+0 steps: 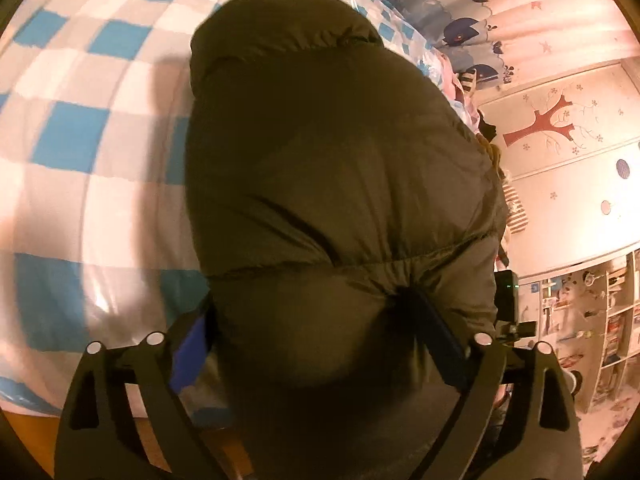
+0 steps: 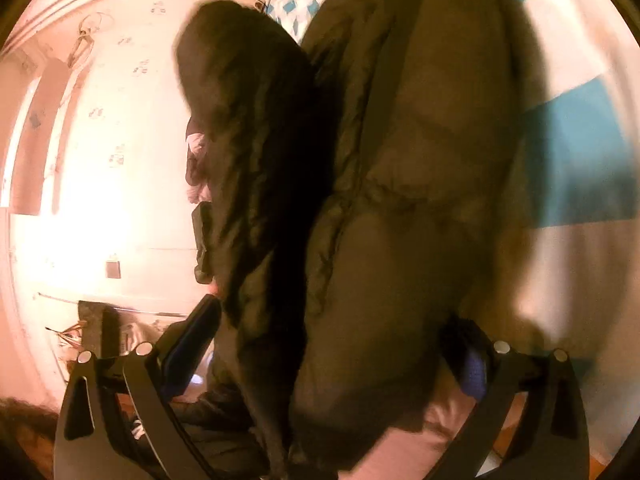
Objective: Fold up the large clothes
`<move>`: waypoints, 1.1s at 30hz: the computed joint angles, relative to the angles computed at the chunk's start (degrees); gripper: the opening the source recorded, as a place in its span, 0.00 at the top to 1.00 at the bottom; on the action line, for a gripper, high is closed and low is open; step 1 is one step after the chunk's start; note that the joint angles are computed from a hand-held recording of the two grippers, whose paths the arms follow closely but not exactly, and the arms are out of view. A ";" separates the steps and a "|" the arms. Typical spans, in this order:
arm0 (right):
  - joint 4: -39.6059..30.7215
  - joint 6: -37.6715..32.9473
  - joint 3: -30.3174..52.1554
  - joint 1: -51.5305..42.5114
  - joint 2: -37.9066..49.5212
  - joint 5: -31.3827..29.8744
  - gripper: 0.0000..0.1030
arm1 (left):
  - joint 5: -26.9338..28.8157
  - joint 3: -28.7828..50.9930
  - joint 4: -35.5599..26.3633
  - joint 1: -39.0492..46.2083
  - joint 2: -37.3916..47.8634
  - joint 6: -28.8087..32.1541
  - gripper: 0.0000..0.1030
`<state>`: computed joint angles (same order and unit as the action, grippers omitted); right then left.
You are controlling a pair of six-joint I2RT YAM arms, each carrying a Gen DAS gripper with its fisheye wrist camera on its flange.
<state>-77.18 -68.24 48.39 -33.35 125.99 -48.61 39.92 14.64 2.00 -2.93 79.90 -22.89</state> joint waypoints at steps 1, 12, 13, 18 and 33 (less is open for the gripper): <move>1.46 1.01 -0.45 0.55 0.35 -0.14 0.05 | -0.02 -0.19 0.67 -0.22 0.54 -0.08 0.13; 6.76 0.47 -9.86 7.08 -20.45 -11.66 0.59 | -16.75 0.65 -10.81 -9.95 -18.71 -2.12 0.56; 4.97 -0.58 -9.76 7.06 -21.48 -11.85 0.59 | -17.87 1.17 -14.05 -10.80 -22.27 -1.23 0.56; 4.34 1.28 -3.76 4.14 -7.63 -4.66 0.33 | -9.34 0.21 -17.05 -2.14 -17.16 6.90 0.34; 11.72 5.73 -2.34 11.01 0.94 -12.31 0.34 | -4.53 -1.61 1.51 1.02 -0.33 4.51 0.18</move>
